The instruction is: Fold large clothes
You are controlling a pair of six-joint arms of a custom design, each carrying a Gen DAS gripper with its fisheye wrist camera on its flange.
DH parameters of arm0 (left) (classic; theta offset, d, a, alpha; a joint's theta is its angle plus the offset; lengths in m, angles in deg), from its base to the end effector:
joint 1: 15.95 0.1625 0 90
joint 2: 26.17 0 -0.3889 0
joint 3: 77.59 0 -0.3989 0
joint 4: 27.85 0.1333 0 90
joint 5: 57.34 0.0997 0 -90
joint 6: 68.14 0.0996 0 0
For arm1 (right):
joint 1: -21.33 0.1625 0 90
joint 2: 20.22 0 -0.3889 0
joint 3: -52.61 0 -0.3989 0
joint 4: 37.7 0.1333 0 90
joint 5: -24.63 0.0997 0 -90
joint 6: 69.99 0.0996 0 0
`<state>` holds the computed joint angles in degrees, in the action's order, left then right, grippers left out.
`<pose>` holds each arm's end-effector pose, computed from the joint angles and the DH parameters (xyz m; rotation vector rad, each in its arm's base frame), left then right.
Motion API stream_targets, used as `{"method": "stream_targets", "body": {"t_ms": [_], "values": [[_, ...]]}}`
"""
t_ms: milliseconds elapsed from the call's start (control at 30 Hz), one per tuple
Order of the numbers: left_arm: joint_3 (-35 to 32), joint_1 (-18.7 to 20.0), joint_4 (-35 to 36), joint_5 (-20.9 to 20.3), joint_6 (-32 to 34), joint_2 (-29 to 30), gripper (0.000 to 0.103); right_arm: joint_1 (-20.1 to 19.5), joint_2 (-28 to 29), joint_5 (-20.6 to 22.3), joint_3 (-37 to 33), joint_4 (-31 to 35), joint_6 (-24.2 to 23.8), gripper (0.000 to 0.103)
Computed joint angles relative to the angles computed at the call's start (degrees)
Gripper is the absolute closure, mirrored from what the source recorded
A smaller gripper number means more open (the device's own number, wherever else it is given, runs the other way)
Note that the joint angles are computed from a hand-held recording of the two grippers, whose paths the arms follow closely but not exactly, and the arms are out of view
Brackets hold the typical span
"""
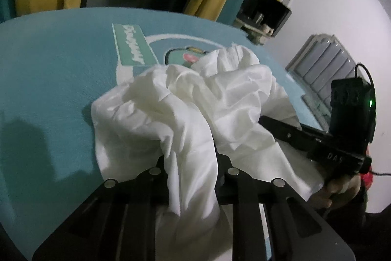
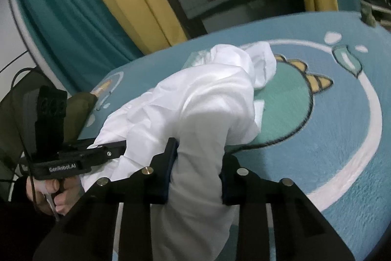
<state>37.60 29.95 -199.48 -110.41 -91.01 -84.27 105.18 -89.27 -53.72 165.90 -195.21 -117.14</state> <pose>-0.2413 -0.5265 0.1268 0.3010 2.6574 -0.9753 0.0931 -0.5682 0.1972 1.1314 -2.8427 0.7029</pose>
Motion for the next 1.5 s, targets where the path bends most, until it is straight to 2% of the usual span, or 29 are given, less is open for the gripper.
{"method": "stream_targets", "body": {"t_ms": [167,300,633,800,1033,1200,1300,1400,1500], "values": [[3.27,-0.89,-4.08,0.51,0.33,-3.37,0.083,1.24,-2.04,3.71,2.02,-1.24,-2.42,0.08],[5.85,-2.76,-6.21,3.03,1.19,-6.49,0.083,2.88,-2.52,5.37,2.77,-2.27,-3.63,0.08],[14.42,-7.16,-8.56,12.9,1.1,-17.25,0.083,9.11,-0.29,8.05,2.38,-2.2,-6.36,0.081],[19.67,-9.95,-5.12,19.17,-1.43,-25.44,0.083,12.37,3.49,9.86,0.56,-1.67,-5.64,0.081],[24.05,-12.37,7.49,27.48,-6.81,-36.38,0.083,14.85,9.02,11.22,-1.36,-2.34,-3.64,0.081],[24.13,-7.76,13.24,27.3,-9.19,-39.01,0.082,15.32,15.24,7.38,-5.32,-3.84,3.76,0.083],[23.46,-2.87,11.06,22.13,-7.09,-37.98,0.08,14.99,18.67,4.54,-7.78,-4.27,7.62,0.083],[21.99,-0.28,13.13,19.8,-8.16,-36.34,0.075,15.78,20.57,-1.19,-9.02,-5.67,8.08,0.083],[21.48,1.44,13.86,18.2,-8.38,-36.15,0.066,15.34,21.46,-4.05,-9.97,-5.15,8.08,0.083]]}}
